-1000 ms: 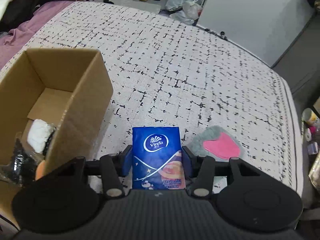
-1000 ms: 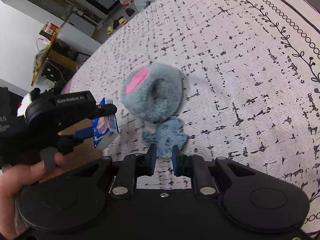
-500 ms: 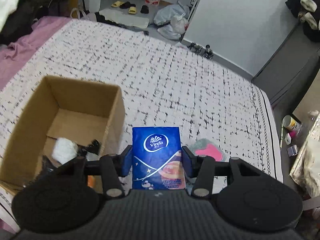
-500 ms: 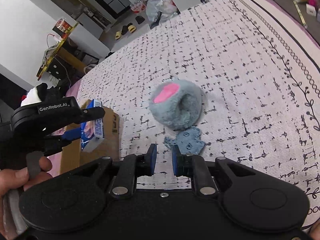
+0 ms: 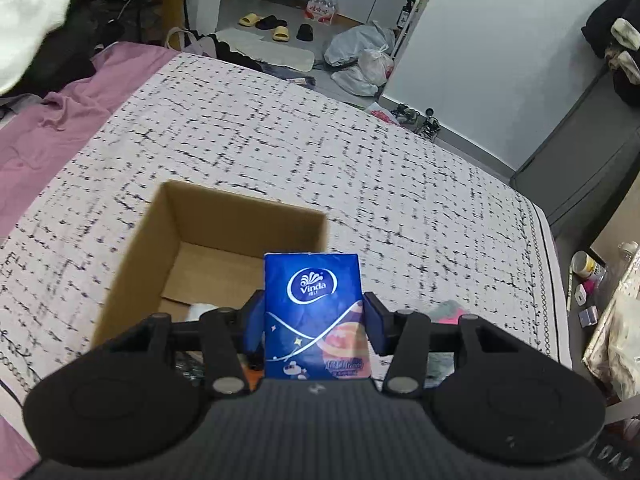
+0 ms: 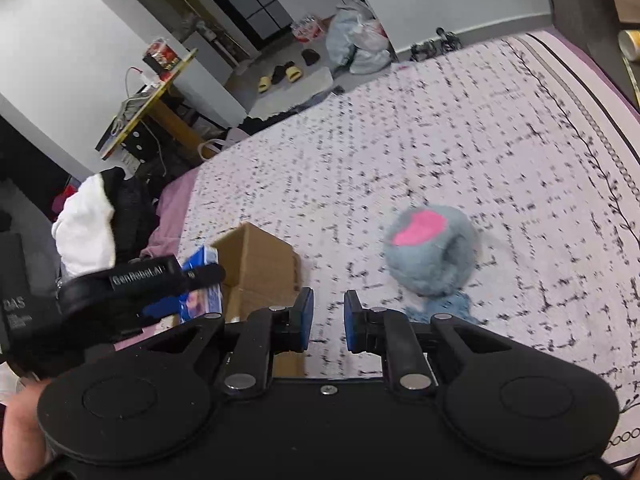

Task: Organize soft objects
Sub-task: 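Carry the tissue pack over the cardboard box with the left tool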

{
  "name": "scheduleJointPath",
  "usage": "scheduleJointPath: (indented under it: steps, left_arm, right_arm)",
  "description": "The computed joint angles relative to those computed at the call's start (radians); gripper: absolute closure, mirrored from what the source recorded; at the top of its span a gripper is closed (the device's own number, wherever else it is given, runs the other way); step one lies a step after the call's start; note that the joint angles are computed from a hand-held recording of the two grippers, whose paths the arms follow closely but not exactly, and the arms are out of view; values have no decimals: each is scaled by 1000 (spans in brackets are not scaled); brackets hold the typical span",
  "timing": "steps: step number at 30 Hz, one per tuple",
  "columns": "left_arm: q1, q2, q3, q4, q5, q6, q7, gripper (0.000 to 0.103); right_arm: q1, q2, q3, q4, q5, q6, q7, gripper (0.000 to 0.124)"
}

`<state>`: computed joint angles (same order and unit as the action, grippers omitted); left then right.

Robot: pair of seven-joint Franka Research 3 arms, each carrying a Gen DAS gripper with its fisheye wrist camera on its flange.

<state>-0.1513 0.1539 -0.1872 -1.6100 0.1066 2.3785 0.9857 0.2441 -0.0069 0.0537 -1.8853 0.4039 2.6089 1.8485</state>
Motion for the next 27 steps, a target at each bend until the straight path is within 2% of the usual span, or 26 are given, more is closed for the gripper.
scheduleJointPath:
  steps: [13, 22, 27]
  left_arm:
    - [74, -19, 26, -38, -94, 3, 142, 54]
    - [109, 51, 27, 20, -151, -25, 209, 53]
    - [118, 102, 22, 69, -162, -48, 220, 53]
  right_arm:
    - [48, 99, 21, 141, -98, -20, 75, 107]
    - [82, 176, 23, 255, -158, -61, 109, 107]
    - [87, 218, 25, 313, -147, -83, 104, 107]
